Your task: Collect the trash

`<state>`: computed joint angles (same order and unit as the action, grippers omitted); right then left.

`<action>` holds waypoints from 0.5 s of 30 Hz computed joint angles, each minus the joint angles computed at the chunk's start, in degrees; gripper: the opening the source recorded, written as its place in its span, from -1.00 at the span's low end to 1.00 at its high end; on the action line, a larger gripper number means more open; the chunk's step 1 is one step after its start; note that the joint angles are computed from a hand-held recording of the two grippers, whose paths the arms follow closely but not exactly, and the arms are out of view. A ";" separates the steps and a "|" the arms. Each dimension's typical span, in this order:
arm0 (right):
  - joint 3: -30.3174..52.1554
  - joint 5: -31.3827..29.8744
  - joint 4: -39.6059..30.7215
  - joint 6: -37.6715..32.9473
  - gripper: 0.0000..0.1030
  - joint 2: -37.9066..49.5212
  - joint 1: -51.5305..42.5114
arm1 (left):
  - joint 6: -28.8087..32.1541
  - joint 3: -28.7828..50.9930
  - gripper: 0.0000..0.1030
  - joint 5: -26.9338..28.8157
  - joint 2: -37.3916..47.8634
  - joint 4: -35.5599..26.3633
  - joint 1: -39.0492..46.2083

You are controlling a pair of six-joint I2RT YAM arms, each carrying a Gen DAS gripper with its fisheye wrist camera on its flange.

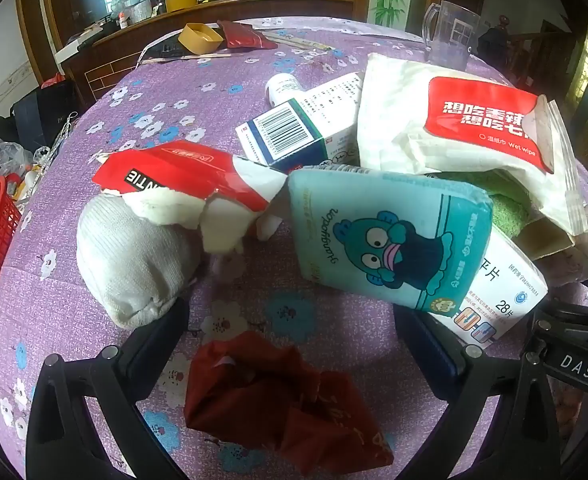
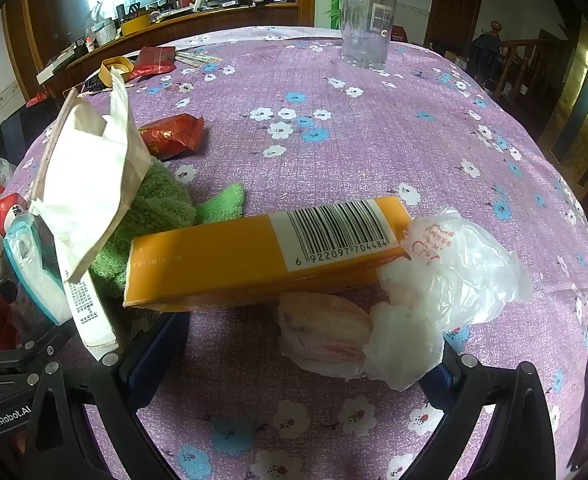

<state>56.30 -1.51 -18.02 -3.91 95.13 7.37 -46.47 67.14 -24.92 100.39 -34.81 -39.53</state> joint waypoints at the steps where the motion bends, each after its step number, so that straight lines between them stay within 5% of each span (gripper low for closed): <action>1: 0.00 0.00 0.00 0.00 1.00 0.00 0.00 | -0.03 0.05 1.00 0.07 0.02 -0.07 0.02; 10: 1.36 -3.65 -3.58 -4.90 1.00 -0.13 -2.03 | 2.29 -3.48 1.00 2.10 -5.36 0.04 -0.72; 15: -3.39 -5.20 -7.03 -7.16 1.00 -10.53 -5.72 | 4.09 -10.33 1.00 -0.50 -16.02 -0.41 -4.24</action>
<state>52.92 -6.71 -25.06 -11.07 84.60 1.65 -42.38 56.82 -25.43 84.37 -35.22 -43.76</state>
